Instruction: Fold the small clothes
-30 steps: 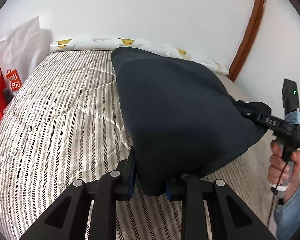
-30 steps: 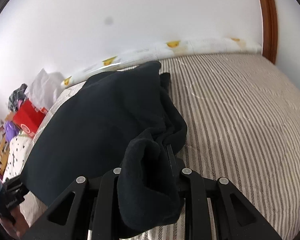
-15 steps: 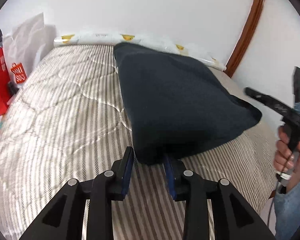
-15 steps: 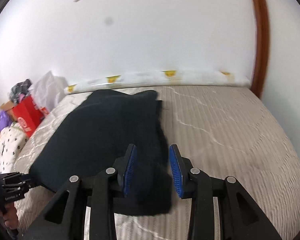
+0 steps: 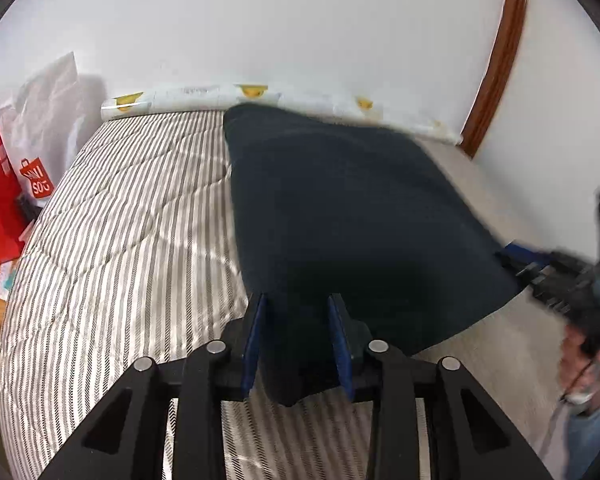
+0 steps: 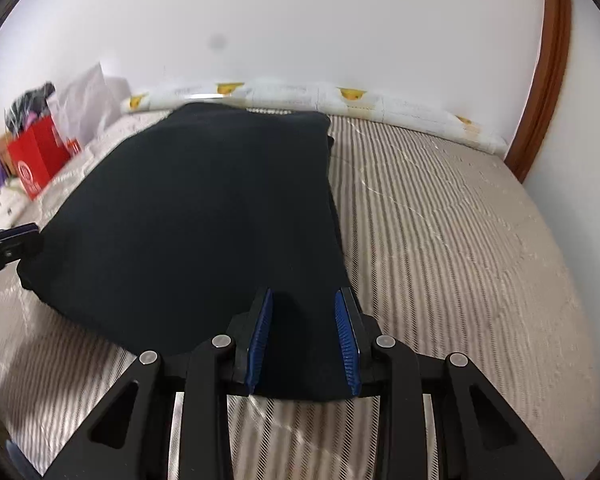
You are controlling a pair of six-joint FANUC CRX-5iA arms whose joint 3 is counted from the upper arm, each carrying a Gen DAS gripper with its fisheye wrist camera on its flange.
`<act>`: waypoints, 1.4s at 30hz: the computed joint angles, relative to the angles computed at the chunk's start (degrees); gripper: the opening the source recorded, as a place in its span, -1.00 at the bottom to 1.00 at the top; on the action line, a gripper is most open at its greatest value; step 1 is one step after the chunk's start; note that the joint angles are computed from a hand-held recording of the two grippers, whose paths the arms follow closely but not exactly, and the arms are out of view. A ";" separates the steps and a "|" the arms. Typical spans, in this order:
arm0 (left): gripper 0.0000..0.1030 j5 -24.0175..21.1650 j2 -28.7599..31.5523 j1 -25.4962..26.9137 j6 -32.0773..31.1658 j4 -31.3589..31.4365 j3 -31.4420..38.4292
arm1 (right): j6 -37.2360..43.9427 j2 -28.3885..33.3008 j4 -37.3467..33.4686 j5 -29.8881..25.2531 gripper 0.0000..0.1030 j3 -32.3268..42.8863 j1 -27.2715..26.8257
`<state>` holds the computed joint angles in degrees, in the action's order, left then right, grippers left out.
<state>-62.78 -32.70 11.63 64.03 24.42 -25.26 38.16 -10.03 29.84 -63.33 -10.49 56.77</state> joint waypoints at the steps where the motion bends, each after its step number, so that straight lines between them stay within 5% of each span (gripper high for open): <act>1: -0.31 -0.04 -0.14 -0.12 -0.06 -0.43 -0.28 | 0.95 -0.13 -0.37 -0.93 -0.34 0.42 0.05; 7: -0.28 -6.09 3.71 3.98 -2.81 4.90 2.33 | 5.29 0.91 -5.50 0.07 -0.08 5.94 -4.25; 10: -0.28 -4.29 5.00 3.75 -2.55 4.07 4.43 | 8.72 4.75 -8.36 0.71 0.10 11.73 -7.68; 21: -0.05 -0.53 13.86 1.22 -1.57 0.29 13.80 | 20.67 23.71 -26.21 -3.23 0.11 36.72 -20.07; 28: -0.05 0.63 17.75 0.75 -6.58 5.41 12.68 | 20.72 31.52 -34.06 -4.98 0.11 45.68 -24.01; 30: -0.05 -0.31 18.82 0.27 -6.61 4.95 12.65 | 19.57 33.29 -35.97 -4.53 -0.15 47.01 -25.03; 31: -0.05 -0.27 19.10 -0.06 -6.25 4.39 12.70 | 20.18 33.77 -37.34 -4.37 -0.65 47.67 -25.51; 33: -0.04 -0.05 19.12 0.04 -6.64 4.68 12.25 | 24.67 34.06 -40.73 -2.84 -0.77 48.78 -26.28; 36: -0.04 -0.91 19.20 1.09 -6.76 6.51 11.82 | 31.82 29.64 -39.47 8.05 -0.80 42.05 -25.69; 42: -0.04 -1.22 18.07 0.95 -6.62 5.09 11.90 | 27.23 34.34 -45.11 -1.01 -0.78 47.30 -29.31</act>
<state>-64.00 -14.62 12.58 57.41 29.52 -13.36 65.39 24.31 -15.28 -64.34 36.81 27.46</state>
